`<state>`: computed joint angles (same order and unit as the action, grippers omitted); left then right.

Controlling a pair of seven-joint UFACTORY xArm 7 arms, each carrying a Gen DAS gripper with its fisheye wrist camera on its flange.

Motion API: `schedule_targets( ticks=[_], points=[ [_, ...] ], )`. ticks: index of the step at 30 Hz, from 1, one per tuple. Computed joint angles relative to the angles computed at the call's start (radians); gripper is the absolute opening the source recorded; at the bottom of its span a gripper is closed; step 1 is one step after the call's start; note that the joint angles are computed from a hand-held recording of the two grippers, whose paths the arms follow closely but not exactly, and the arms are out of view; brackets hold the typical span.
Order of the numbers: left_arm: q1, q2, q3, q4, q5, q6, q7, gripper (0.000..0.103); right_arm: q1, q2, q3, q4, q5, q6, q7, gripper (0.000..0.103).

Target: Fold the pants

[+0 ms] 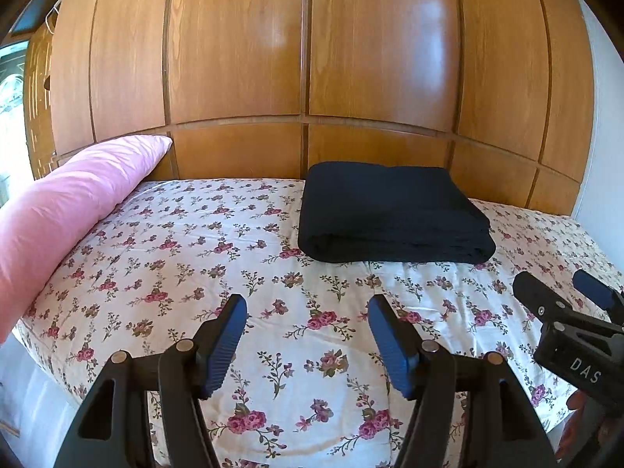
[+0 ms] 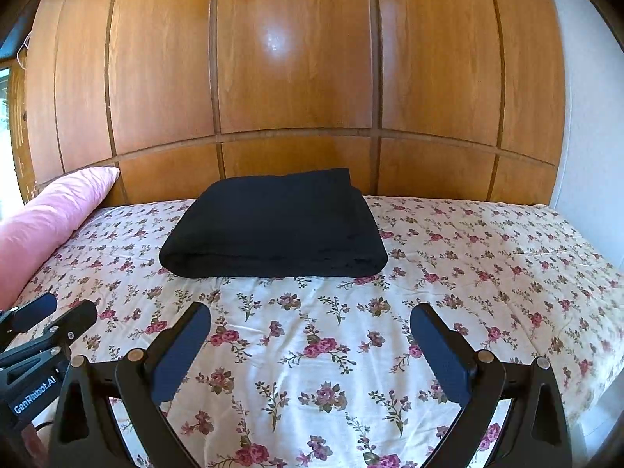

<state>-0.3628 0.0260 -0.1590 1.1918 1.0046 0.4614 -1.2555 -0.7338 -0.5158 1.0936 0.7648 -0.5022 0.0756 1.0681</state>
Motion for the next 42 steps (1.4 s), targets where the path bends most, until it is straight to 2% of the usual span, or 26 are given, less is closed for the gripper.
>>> schedule_targets(
  ticks=[31, 42],
  points=[
    [-0.001, 0.007, 0.004, -0.005, -0.065, -0.021, 0.068, 0.066, 0.003, 0.037, 0.009, 0.01, -0.018, 0.008, 0.0, 0.103],
    [-0.004, 0.006, 0.003, -0.004, -0.049, -0.011, 0.051, 0.066, 0.005, 0.037, 0.006, 0.009, -0.026, 0.003, 0.005, 0.103]
  ],
)
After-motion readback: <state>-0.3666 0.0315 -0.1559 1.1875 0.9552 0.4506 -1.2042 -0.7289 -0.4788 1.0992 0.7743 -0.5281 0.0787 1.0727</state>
